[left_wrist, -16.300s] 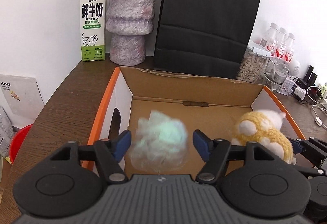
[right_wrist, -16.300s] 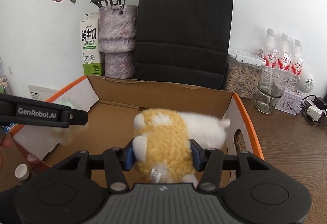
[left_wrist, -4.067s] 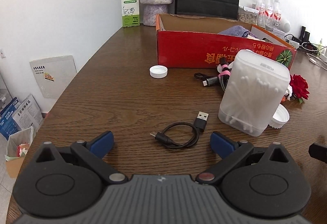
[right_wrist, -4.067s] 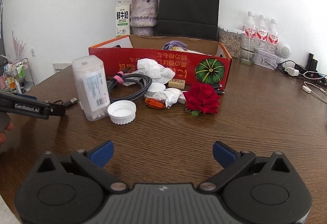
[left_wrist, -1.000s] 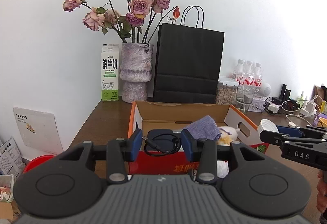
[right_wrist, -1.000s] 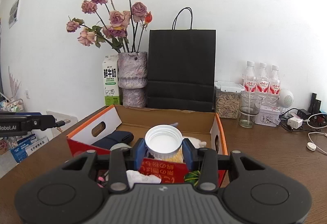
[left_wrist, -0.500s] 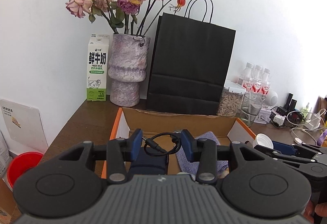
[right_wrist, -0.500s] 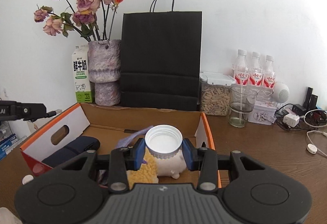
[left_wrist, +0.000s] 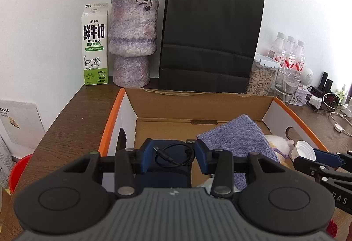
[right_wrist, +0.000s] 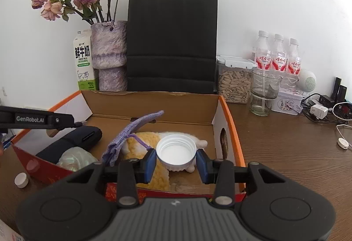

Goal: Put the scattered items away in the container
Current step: 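Carry the USB cable and white cap into the box and open both grippers, then withdraw both grippers from the box toward the remaining items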

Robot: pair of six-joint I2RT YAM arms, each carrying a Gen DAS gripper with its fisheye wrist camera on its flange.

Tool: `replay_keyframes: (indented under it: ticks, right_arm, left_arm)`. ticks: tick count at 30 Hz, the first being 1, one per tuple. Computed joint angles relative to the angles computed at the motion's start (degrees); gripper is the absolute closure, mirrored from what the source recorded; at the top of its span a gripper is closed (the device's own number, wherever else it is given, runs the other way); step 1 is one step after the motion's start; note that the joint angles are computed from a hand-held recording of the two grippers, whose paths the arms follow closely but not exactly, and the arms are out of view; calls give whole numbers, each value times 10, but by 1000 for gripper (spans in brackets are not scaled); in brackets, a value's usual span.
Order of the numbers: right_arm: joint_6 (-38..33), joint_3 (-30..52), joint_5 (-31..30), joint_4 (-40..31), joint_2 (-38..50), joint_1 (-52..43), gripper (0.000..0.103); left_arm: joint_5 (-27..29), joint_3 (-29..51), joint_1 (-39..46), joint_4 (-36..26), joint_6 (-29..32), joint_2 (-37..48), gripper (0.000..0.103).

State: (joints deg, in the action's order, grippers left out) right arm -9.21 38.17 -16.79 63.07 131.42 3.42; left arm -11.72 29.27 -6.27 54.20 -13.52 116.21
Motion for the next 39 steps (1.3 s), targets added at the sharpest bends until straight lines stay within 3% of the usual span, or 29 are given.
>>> replay_keyframes:
  ticks: [5, 6, 7, 9, 10, 12, 16, 39]
  right_arm:
    - [3, -12, -7, 26, 2, -4, 64]
    - [6, -15, -8, 32, 2, -5, 57]
    - [8, -17, -8, 34, 1, -6, 38]
    - [19, -25, -10, 57, 3, -10, 10]
    - [25, -32, -13, 76, 4, -13, 8]
    - [34, -44, -24, 103, 4, -19, 3]
    - [47, -54, -37, 122, 2, -28, 0]
    - [41, -80, -38, 144, -10, -23, 0]
  left_arm:
    - [-10, -1, -4, 7, 2, 8, 60]
    - [-11, -2, -4, 9, 3, 8, 59]
    - [-15, -3, -5, 12, 2, 7, 54]
    - [-23, -7, -7, 20, -1, 6, 25]
    - [-31, -12, -9, 35, -4, 8, 1]
    - [-46, -29, -14, 91, -4, 18, 0]
    - [-47, -42, -21, 116, 5, 15, 0]
    - [-71, -57, -33, 134, 17, 2, 0]
